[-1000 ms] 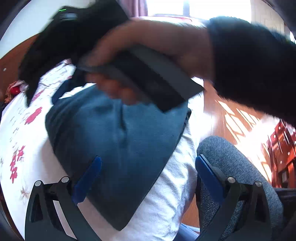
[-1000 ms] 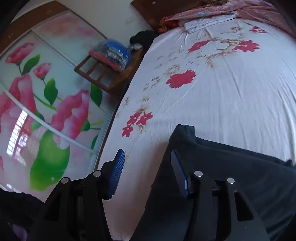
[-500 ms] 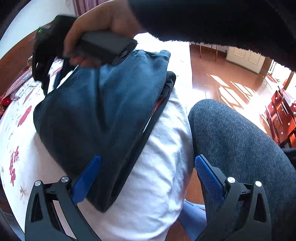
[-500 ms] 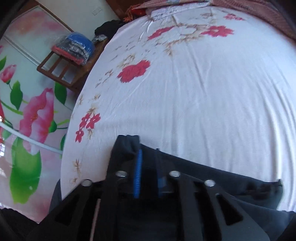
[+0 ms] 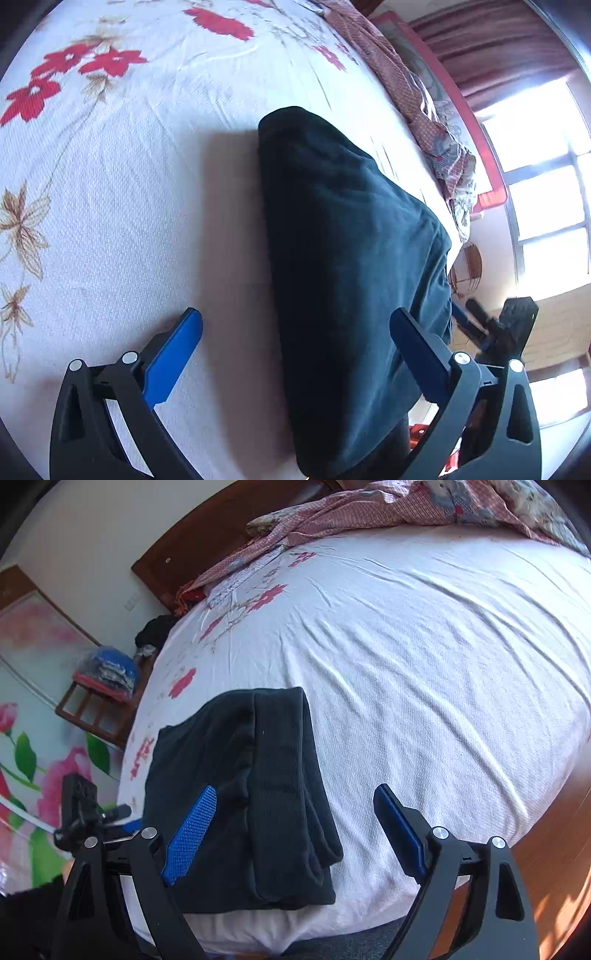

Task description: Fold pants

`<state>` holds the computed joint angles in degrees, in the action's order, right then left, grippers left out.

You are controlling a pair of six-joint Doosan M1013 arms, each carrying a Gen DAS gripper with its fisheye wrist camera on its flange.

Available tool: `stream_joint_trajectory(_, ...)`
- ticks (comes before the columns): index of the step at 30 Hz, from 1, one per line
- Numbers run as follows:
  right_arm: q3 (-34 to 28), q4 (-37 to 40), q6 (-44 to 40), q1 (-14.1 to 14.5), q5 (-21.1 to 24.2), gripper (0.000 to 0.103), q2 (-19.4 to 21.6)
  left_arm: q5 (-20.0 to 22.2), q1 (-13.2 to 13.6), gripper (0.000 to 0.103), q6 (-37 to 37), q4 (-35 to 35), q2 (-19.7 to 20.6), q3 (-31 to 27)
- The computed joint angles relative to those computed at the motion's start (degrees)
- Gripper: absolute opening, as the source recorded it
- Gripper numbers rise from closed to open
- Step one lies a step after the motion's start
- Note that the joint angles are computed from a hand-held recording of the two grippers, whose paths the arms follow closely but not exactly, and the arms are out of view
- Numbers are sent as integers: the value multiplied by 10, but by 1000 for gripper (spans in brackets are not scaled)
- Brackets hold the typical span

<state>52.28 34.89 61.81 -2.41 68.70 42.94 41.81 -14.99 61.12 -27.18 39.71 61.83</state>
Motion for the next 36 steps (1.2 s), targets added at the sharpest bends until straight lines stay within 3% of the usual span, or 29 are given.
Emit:
stream_joint_trajectory(1, 18, -51, -29, 10, -11, 88, -7, -2, -1, 101, -1, 4, 2, -3)
stream_joint_trajectory(2, 34, -72, -28, 11, -33, 97, -10, 7, -6, 101, -2, 7, 13, -16)
stream_joint_trajectory(3, 43, -63, 3, 4, -25, 98, -8, 22, -8, 101, -8, 18, 17, -26)
stream_joint_trajectory(4, 27, -24, 50, -7, 14, 98, 5, 24, -10, 101, -3, 17, 18, -29)
stream_joint_trajectory(8, 7, 126, 71, -32, 45, 99, 26, 5, -3, 101, 36, -46, -1, 6)
stream_joint_trajectory(12, -15, 282, 85, -56, 101, 100, 68, -43, 10, 101, 123, -219, -10, 48)
stream_joint_trajectory(14, -27, 301, 93, -59, 124, 100, 78, -38, 9, 101, 142, -237, -5, 42)
stream_joint_trajectory(18, -34, 328, 88, -59, 168, 100, 89, -22, 14, 101, 212, -372, 5, 47)
stream_joint_trajectory(25, -10, 333, 104, -58, 152, 98, 77, 31, 1, 101, 160, -264, 30, -10)
stream_joint_trajectory(27, -12, 304, 103, -58, 158, 76, 74, 28, -3, 100, 155, -252, 34, -18)
stream_joint_trajectory(29, 3, 286, 100, -58, 141, 53, 64, 35, -6, 83, 117, -216, 33, -22)
stream_joint_trajectory(30, 4, 287, 102, -58, 143, 47, 63, 40, -5, 70, 97, -207, 37, -31)
stream_joint_trajectory(31, 9, 282, 97, -59, 138, 44, 59, 41, -3, 51, 91, -209, 35, -25)
stream_joint_trajectory(34, 14, 259, 95, -55, 130, 41, 44, 34, 5, 39, 122, -264, 26, 1)
stream_joint_trajectory(36, 23, 245, 91, -51, 116, 40, 31, 31, 2, 37, 116, -251, 25, -4)
